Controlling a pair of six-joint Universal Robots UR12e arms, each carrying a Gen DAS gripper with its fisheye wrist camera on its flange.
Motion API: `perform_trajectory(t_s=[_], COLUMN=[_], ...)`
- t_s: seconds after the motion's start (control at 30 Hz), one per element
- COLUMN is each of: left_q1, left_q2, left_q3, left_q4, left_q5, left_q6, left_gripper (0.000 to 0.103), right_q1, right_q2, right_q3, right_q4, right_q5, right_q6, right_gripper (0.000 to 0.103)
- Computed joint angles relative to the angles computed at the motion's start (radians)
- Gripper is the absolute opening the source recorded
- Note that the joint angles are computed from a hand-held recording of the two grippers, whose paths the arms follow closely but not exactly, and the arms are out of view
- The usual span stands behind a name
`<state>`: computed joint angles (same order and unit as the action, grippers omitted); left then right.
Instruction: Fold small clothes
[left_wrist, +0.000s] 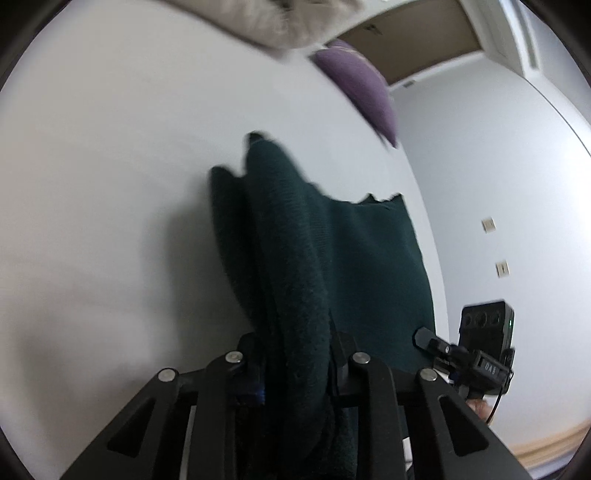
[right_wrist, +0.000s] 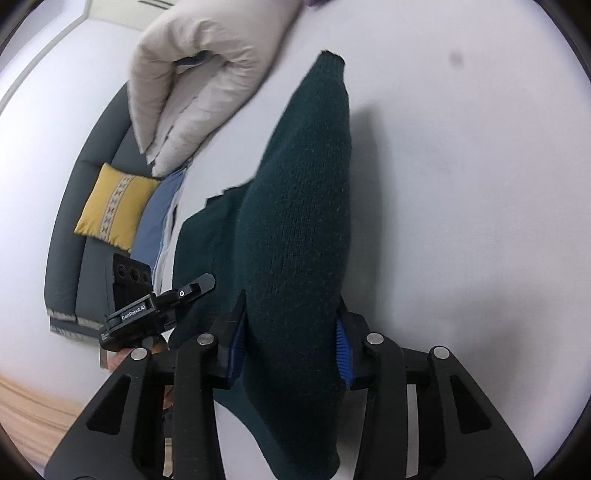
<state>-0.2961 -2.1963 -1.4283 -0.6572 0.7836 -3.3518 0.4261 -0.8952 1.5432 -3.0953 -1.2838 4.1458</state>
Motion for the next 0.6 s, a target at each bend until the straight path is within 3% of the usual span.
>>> perform_trajectory(t_s=[0.3, 0.47, 0.6], left_q1=[0.017, 0.019, 0.013], left_q2=[0.184, 0.243, 0.251], left_q3=[-0.243, -0.346, -0.396], left_q4=[0.057, 0.029, 0.006], left_q5=[-0.075, -0.085, -0.057], left_q6=[0.085, 0.143, 0.152], left_gripper=[0.024, 0.025, 0.025], right_q1=[0.089, 0.139, 0.161], right_q2=[-0.121, -0.126, -0.114], right_q3=[0.176, 0.254, 0.287], right_q4=[-0.158, -0.273, -0.279], right_q5=[-0.040, -0.065, -0.075], right_q6=[0.049, 0.144, 0.189], right_gripper=[0.037, 0.037, 0.037])
